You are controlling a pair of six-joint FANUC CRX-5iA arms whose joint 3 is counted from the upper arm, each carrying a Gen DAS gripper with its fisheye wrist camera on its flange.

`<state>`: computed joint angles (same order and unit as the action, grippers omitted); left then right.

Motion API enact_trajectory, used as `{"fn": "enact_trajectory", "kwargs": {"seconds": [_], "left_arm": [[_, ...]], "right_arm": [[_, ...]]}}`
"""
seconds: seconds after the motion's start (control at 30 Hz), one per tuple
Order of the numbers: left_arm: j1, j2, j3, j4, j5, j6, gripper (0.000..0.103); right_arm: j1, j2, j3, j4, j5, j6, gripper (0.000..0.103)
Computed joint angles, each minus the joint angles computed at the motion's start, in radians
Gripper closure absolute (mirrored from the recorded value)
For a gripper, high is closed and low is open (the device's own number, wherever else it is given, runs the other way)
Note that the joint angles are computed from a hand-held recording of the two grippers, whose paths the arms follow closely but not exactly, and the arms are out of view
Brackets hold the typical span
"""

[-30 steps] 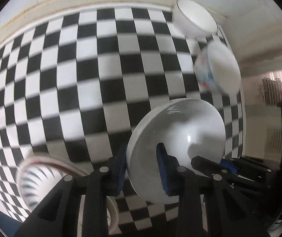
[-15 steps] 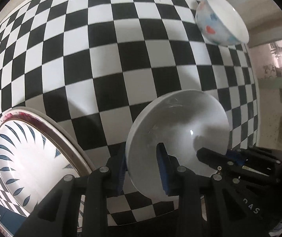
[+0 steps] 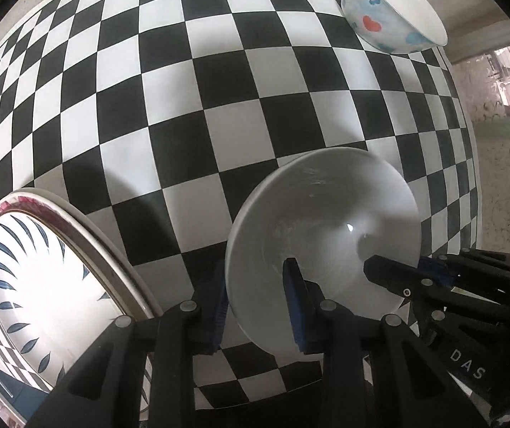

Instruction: Organize plates and bowls

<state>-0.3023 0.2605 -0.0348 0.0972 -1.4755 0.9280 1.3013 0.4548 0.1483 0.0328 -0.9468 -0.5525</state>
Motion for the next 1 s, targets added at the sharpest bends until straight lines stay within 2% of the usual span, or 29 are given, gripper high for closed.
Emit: {"fn": "enact_trajectory", "kwargs": {"seconds": [0.1, 0.27, 0.37, 0.5, 0.77, 0.9, 1.0], "left_arm": [[-0.010, -0.010, 0.003, -0.017, 0.005, 0.032, 0.075], [0.006, -0.074, 0.015, 0.004, 0.020, 0.019, 0.075], [0.017, -0.100, 0.034, 0.025, 0.024, 0.005, 0.075], [-0.009, -0.099, 0.080, 0.052, 0.093, 0.002, 0.072], [-0.089, 0.141, 0.384, 0.144, 0.048, 0.099, 0.072], [-0.141, 0.288, 0.587, 0.153, 0.020, 0.157, 0.072], [-0.177, 0.420, 0.768, 0.147, -0.038, 0.209, 0.072]], "right_arm": [[-0.003, -0.001, -0.006, -0.002, 0.021, 0.000, 0.089], [0.018, -0.053, -0.056, 0.024, 0.049, -0.039, 0.088], [0.043, -0.100, -0.089, 0.081, 0.029, -0.103, 0.083], [0.059, -0.151, -0.111, 0.164, -0.044, -0.180, 0.073], [0.016, -0.311, -0.217, 0.318, -0.231, -0.255, 0.066], [-0.055, -0.364, -0.268, 0.345, -0.244, -0.224, 0.065], [-0.118, -0.407, -0.321, 0.345, -0.218, -0.195, 0.065]]}}
